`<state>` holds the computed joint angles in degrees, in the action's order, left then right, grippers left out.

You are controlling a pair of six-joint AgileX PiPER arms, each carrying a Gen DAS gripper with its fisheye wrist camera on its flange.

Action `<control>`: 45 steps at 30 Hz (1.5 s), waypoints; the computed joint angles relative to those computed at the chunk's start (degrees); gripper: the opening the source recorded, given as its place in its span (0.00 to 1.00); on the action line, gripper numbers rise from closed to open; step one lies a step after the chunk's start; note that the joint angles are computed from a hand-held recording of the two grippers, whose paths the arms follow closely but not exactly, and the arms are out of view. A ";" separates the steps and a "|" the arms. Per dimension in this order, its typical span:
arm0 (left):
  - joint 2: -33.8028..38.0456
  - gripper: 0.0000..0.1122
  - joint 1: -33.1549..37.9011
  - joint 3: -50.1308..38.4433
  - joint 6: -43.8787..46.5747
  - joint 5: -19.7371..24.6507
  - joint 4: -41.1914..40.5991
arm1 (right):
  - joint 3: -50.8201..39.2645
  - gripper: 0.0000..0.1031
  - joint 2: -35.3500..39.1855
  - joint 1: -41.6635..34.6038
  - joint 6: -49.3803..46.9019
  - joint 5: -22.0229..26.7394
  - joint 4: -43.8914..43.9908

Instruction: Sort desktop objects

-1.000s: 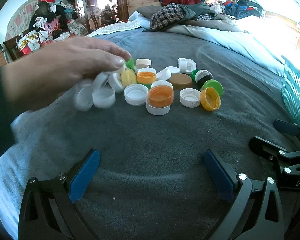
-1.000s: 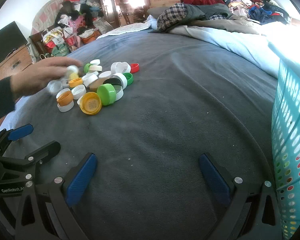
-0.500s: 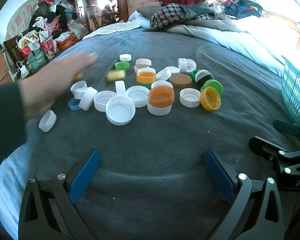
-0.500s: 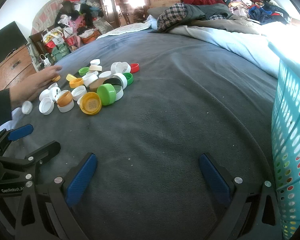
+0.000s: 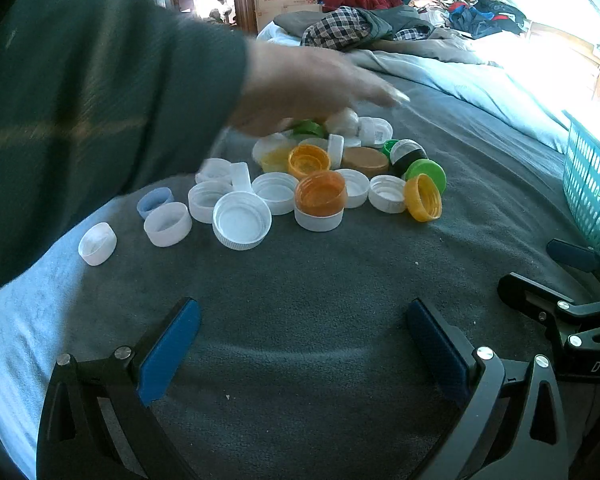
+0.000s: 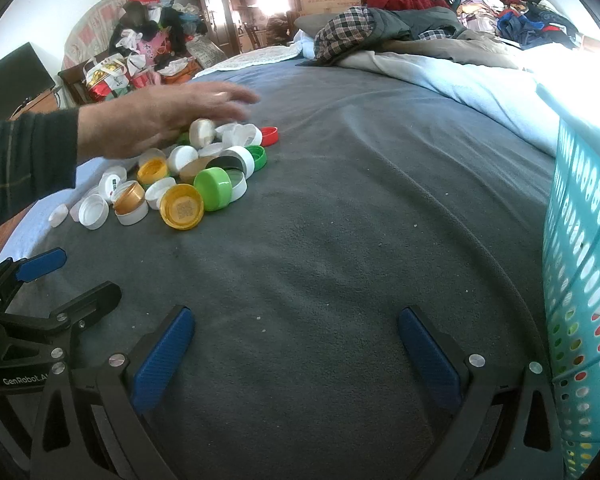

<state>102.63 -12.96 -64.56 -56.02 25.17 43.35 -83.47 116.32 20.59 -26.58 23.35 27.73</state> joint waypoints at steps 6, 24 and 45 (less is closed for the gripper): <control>-0.02 0.91 0.12 0.05 0.17 -0.11 -0.07 | 0.00 1.00 0.00 0.00 0.00 0.00 0.00; 0.00 0.91 0.37 0.03 0.71 -0.33 -0.34 | 0.06 1.00 -0.01 -0.06 -0.18 -0.03 0.15; -0.04 0.91 0.56 0.07 1.19 -0.52 -0.62 | 0.04 1.00 0.01 -0.03 -0.13 -0.03 0.12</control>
